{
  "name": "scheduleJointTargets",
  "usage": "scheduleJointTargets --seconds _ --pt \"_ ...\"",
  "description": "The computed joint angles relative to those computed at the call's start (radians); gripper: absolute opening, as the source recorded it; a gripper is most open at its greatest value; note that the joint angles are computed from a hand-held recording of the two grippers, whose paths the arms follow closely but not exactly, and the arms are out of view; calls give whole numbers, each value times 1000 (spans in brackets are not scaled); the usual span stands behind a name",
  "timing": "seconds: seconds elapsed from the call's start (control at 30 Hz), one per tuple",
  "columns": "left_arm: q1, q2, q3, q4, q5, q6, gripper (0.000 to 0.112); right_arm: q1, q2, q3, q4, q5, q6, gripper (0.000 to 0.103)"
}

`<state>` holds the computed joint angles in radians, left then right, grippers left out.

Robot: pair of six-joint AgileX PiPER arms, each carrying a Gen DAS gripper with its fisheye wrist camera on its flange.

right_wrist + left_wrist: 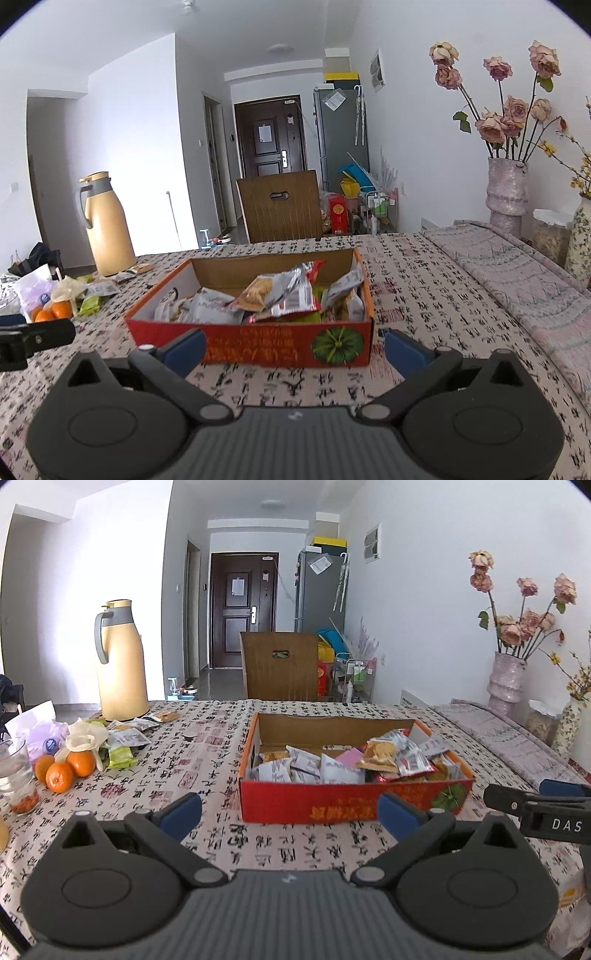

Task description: Organize snacks

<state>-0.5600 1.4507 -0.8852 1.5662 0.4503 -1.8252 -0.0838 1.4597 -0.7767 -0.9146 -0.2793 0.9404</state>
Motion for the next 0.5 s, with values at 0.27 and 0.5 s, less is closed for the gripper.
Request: scheduleJointTargets --seconds 0.27,0.5 --pt "-55 -64 118 60 27 -106 103 -24 -96 137 -4 -39 -24 103" --pt "-80 -79 182 79 29 -147 103 -33 -122 214 -17 -62 -43 103"
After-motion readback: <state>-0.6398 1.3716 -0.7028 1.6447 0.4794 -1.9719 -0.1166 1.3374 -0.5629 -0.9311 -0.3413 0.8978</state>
